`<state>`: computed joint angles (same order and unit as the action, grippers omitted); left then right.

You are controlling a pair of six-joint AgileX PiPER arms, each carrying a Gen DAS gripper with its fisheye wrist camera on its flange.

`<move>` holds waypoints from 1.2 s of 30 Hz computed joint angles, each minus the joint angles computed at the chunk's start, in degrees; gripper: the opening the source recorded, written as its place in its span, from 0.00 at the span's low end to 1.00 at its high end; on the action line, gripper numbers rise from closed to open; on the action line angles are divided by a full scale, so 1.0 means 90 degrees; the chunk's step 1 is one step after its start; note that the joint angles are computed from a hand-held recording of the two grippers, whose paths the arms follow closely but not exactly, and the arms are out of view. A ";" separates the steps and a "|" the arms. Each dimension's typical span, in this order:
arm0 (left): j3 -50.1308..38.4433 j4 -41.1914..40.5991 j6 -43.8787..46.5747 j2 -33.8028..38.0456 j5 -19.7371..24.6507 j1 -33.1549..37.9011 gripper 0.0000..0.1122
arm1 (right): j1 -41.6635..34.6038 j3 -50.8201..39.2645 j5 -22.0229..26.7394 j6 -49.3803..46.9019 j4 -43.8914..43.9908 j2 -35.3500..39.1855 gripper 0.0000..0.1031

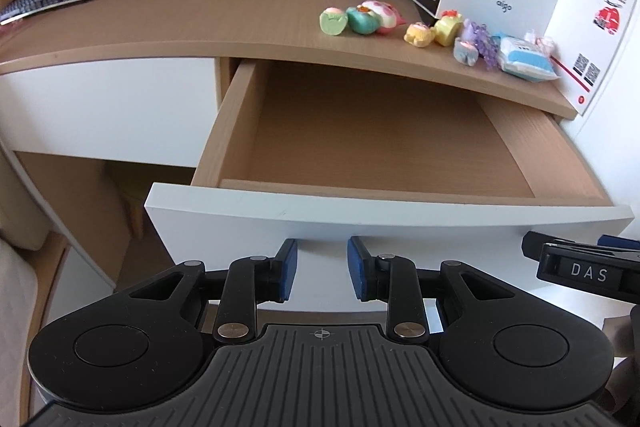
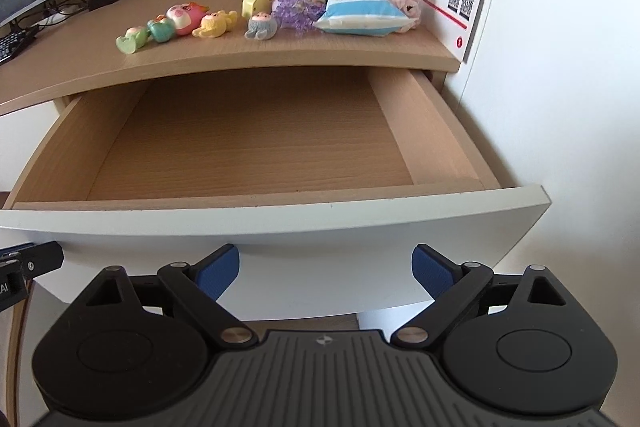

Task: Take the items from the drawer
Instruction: 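Push the empty drawer closed with both tools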

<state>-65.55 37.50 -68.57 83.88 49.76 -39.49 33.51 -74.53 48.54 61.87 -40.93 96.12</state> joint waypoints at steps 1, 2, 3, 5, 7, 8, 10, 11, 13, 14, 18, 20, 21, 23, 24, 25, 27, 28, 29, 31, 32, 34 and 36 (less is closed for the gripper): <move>-0.0067 -0.0136 0.0167 0.0042 -0.0051 0.0107 0.28 | -0.0030 -0.0120 0.0041 0.0006 0.0028 0.0091 0.95; -0.0109 -0.0269 0.0349 0.0077 -0.0144 0.0241 0.28 | -0.0074 -0.0221 0.0045 -0.0031 0.0087 0.0173 0.96; -0.0132 -0.0368 0.0492 0.0108 -0.0242 0.0358 0.28 | -0.0100 -0.0295 0.0021 -0.0066 0.0112 0.0244 0.96; -0.0169 -0.0491 0.0729 0.0182 -0.0428 0.0557 0.28 | -0.0081 -0.0423 0.0024 0.0013 -0.0076 0.0405 0.96; -0.0207 -0.0532 0.0900 0.0265 -0.0609 0.0714 0.28 | -0.0057 -0.0586 0.0078 0.0133 -0.0280 0.0583 0.96; -0.0227 -0.0530 0.0951 0.0310 -0.0687 0.0775 0.28 | -0.0088 -0.0677 0.0055 0.0119 -0.0290 0.0666 0.97; -0.0274 -0.0487 0.0993 0.0408 -0.0826 0.0878 0.28 | -0.0159 -0.0878 0.0033 0.0109 -0.0289 0.0838 0.98; -0.0302 -0.0463 0.1020 0.0462 -0.0895 0.0930 0.28 | -0.0190 -0.0964 0.0020 0.0106 -0.0292 0.0913 0.99; -0.0359 -0.0393 0.1062 0.0568 -0.1019 0.1015 0.28 | -0.0242 -0.1103 -0.0033 0.0184 -0.0396 0.1068 1.00; -0.0378 -0.0353 0.1083 0.0616 -0.1096 0.1062 0.28 | -0.0254 -0.1156 -0.0063 0.0249 -0.0467 0.1139 1.00; -0.0438 -0.0125 0.0960 0.0840 -0.1406 0.1207 0.28 | -0.0111 -0.1428 0.0241 0.0902 -0.1266 0.1444 1.00; -0.0519 0.0086 0.0766 0.1000 -0.1453 0.1213 0.28 | -0.0159 -0.1674 0.0285 0.0832 -0.1314 0.1595 1.00; -0.0574 0.0194 0.0666 0.1071 -0.1440 0.1202 0.28 | -0.0226 -0.1794 0.0227 0.0688 -0.1224 0.1662 1.00; -0.0664 0.0270 0.0573 0.1179 -0.1499 0.1261 0.28 | -0.0322 -0.1947 0.0116 0.0499 -0.1159 0.1770 1.00; -0.0691 0.0281 0.0526 0.1220 -0.1570 0.1314 0.28 | -0.0379 -0.2008 0.0010 0.0356 -0.1124 0.1834 1.00; -0.0706 0.0366 0.0397 0.1260 -0.1614 0.1332 0.28 | -0.0411 -0.2041 -0.0083 0.0285 -0.1147 0.1887 1.00; -0.0782 0.0761 0.0012 0.1379 -0.1536 0.1256 0.28 | -0.0473 -0.1962 -0.0414 0.0263 -0.1335 0.1938 1.00; -0.0821 0.1069 -0.0254 0.1456 -0.1452 0.1170 0.28 | -0.0497 -0.1885 -0.0604 0.0274 -0.1518 0.1952 1.00; -0.0832 0.1347 -0.0482 0.1505 -0.1380 0.1090 0.28 | -0.0509 -0.1885 -0.0686 0.0247 -0.1671 0.2001 1.00; -0.0811 0.2041 -0.1066 0.1595 -0.1242 0.0922 0.27 | -0.0580 -0.1837 -0.0961 0.0195 -0.1877 0.2055 1.00; -0.0806 0.2316 -0.1288 0.1643 -0.1200 0.0860 0.27 | -0.0627 -0.1816 -0.1106 0.0163 -0.1934 0.2080 1.00; -0.0818 0.2802 -0.1602 0.1789 -0.1089 0.0745 0.27 | -0.0736 -0.1696 -0.1432 0.0263 -0.2190 0.2085 1.00; -0.0972 0.2936 -0.1583 0.1974 -0.0964 0.0680 0.28 | -0.0791 -0.1521 -0.1549 0.0763 -0.2757 0.2061 1.00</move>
